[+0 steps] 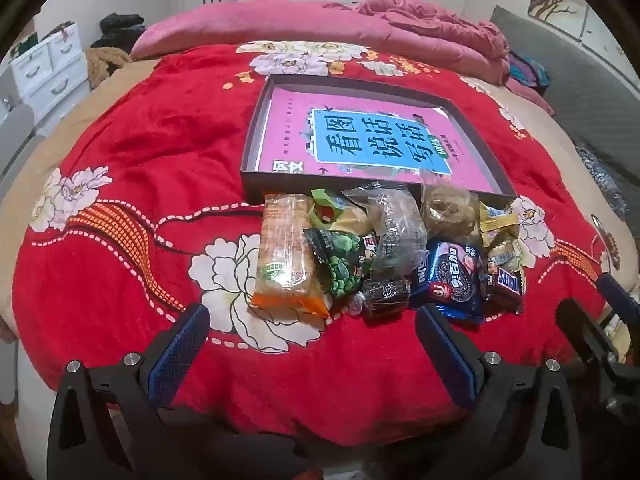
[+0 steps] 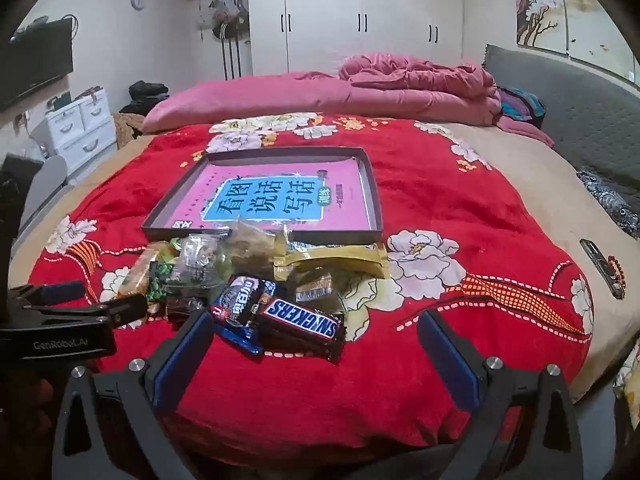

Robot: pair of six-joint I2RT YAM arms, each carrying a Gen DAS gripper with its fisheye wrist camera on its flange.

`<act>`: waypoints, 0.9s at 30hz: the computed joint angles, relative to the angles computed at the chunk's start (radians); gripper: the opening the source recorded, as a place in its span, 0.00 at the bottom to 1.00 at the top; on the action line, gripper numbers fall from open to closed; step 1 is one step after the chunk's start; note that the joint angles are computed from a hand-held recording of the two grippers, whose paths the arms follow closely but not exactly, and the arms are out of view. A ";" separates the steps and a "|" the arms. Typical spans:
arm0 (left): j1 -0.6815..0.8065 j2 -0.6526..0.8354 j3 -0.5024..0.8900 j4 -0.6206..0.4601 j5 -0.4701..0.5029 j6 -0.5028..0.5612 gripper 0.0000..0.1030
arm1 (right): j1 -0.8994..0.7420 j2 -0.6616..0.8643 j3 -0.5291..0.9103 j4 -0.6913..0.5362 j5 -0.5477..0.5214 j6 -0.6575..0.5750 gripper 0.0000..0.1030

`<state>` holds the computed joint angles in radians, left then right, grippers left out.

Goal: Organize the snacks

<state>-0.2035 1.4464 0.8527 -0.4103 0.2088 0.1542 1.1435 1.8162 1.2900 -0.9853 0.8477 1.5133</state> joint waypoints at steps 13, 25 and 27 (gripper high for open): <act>-0.005 -0.041 -0.019 -0.002 0.008 0.015 0.99 | -0.019 -0.052 -0.065 0.094 -0.035 -0.021 1.00; -0.020 -0.033 -0.025 0.025 -0.009 0.024 0.99 | -0.024 -0.043 -0.073 0.110 -0.044 -0.017 1.00; -0.018 -0.032 -0.023 0.025 -0.008 0.025 0.99 | -0.024 -0.043 -0.070 0.106 -0.045 -0.016 1.00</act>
<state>-0.2217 1.4146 0.8294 -0.3853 0.2008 0.1788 1.1196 1.7728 1.2197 -0.8797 0.8028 1.4972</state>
